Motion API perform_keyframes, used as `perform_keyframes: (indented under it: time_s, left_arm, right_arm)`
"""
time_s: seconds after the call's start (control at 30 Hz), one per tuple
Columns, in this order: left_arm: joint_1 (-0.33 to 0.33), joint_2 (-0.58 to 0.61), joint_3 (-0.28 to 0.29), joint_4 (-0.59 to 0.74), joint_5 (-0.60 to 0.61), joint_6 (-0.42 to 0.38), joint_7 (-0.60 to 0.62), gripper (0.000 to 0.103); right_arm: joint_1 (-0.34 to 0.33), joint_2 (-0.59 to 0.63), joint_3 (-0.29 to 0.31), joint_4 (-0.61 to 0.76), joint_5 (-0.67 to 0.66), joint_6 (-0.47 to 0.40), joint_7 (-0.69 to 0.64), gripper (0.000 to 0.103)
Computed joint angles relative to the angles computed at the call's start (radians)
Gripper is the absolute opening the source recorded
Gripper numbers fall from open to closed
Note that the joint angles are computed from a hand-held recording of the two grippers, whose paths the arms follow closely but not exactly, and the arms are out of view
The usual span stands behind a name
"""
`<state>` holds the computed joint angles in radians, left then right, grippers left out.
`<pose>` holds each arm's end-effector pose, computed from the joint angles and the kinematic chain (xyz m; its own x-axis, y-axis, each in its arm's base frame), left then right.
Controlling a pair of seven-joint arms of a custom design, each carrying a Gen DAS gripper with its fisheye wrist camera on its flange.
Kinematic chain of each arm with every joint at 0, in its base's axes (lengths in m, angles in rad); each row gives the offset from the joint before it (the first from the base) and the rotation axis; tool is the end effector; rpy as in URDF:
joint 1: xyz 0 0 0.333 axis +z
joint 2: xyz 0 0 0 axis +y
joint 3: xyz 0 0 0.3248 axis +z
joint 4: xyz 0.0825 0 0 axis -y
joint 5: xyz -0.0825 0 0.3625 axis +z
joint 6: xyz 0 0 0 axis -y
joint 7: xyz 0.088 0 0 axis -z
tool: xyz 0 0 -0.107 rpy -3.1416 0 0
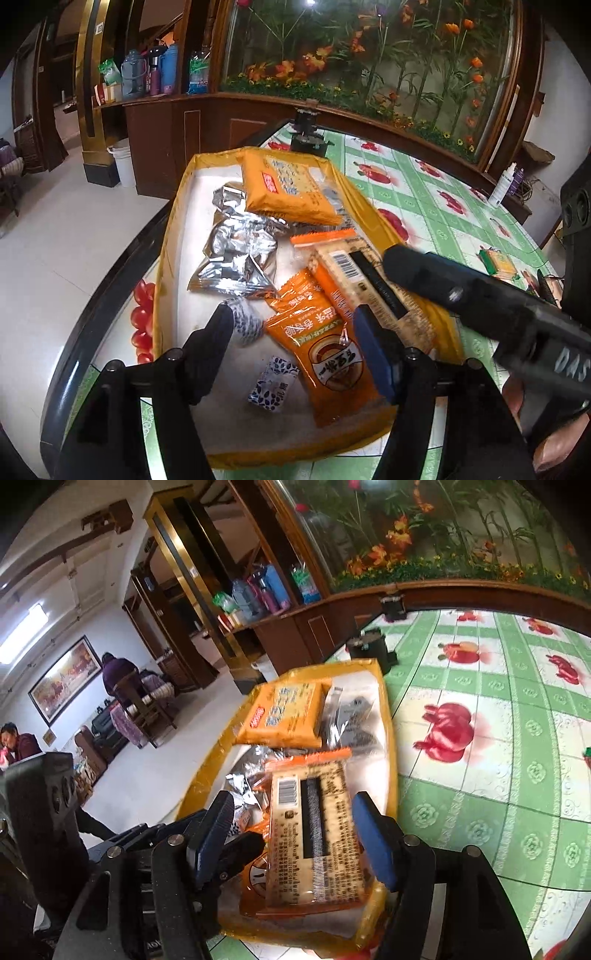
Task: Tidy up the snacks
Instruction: 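Move both grippers back to the cracker packs beside the glasses case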
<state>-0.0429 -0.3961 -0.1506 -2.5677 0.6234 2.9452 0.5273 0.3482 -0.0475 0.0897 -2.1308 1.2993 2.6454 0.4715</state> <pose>0.4122 -0.1245 0.4982 0.1913 -0.9656 0.1758 -0.6532 -0.2590 -0.7115 0.5045 0.2088 0.4950 0.6060 -0.6861 -0.4026 -0.6601 -0.1513 -0.7358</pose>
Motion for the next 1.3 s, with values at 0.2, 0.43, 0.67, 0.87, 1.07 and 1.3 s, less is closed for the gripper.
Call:
perform_keyframes:
  time_s: [0.2,0.43,0.67,0.87,1.07,1.3]
  left_arm:
    - [-0.025,-0.025,-0.007,0.013,-0.001,-0.016,0.026,0.067]
    - [-0.075,0.000,-0.046,0.077,0.007,-0.037,0.066,0.068]
    - [-0.184,0.148,-0.061,0.246,-0.035,-0.069,0.210,0.078]
    - [-0.259,0.417,-0.095,0.546,-0.169,-0.150,0.481,0.080]
    - [-0.297,0.716,-0.105,0.929,-0.163,-0.295,0.565,0.080]
    - [-0.307,0.992,-0.129,1.294,-0.279,-0.432,0.677,0.080]
  right_arm:
    - [-0.034,-0.015,-0.034,0.006,0.069,0.014,-0.002,0.071]
    - [-0.100,-0.041,-0.075,-0.019,0.043,0.063,0.087,0.071]
    - [-0.207,-0.099,-0.160,-0.088,0.092,0.040,0.104,0.071]
    - [-0.300,-0.166,-0.229,-0.162,0.180,0.077,0.037,0.071]
    - [-0.360,-0.169,-0.263,-0.167,0.218,0.021,0.049,0.071]
    - [-0.395,-0.163,-0.270,-0.168,0.212,-0.047,0.075,0.071]
